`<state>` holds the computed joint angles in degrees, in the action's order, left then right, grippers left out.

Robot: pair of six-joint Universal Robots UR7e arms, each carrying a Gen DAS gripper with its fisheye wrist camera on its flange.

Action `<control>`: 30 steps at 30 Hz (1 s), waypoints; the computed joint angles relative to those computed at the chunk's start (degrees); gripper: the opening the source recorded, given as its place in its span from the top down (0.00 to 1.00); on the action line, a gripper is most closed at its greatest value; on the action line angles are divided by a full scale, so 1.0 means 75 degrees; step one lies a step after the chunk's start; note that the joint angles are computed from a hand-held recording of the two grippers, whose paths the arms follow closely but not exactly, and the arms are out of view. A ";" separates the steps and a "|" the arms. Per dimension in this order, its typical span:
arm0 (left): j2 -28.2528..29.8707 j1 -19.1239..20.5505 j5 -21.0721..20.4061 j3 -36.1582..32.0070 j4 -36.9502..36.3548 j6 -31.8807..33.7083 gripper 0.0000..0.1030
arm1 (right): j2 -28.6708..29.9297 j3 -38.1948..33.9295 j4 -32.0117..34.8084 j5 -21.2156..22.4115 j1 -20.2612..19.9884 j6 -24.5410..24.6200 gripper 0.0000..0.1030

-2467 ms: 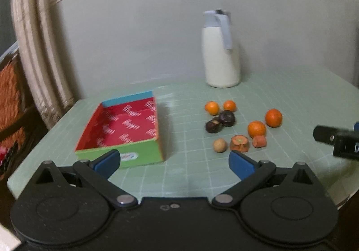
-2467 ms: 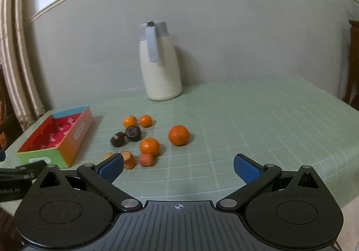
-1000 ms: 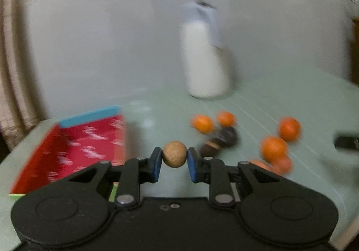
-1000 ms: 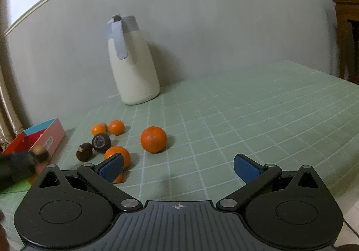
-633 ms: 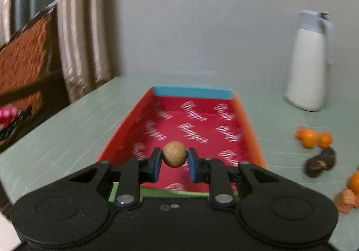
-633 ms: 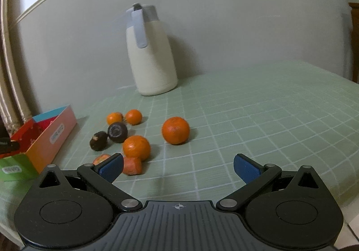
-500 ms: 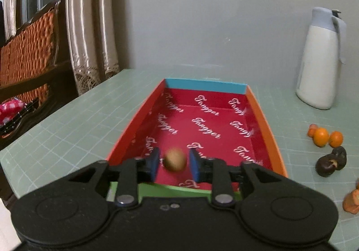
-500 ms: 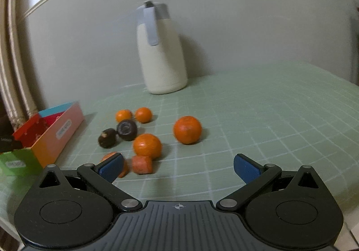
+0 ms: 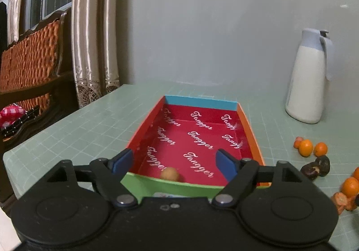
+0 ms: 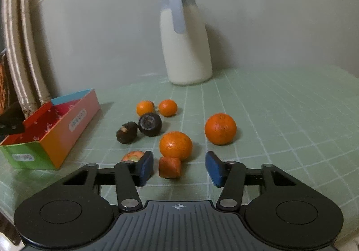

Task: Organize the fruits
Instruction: 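Close the right tool on the orange carrot piece, then carry the carrot piece with the right tool into the box and release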

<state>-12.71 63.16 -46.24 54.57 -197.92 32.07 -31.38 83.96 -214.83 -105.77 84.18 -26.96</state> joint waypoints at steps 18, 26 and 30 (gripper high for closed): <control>-0.0753 0.0087 0.0457 0.1237 -0.1103 -0.0103 0.18 | 0.0184 -0.0027 -0.0301 0.0428 -0.0009 -0.0118 0.79; -0.1218 0.0219 0.0928 0.1722 -0.1224 -0.1267 0.18 | 0.0377 -0.0477 0.0659 0.2081 0.0303 -0.0360 0.79; -0.1303 0.0282 0.1058 0.1744 -0.1217 -0.1410 0.18 | 0.0932 -0.1365 0.1413 0.2337 0.0660 -0.0820 0.79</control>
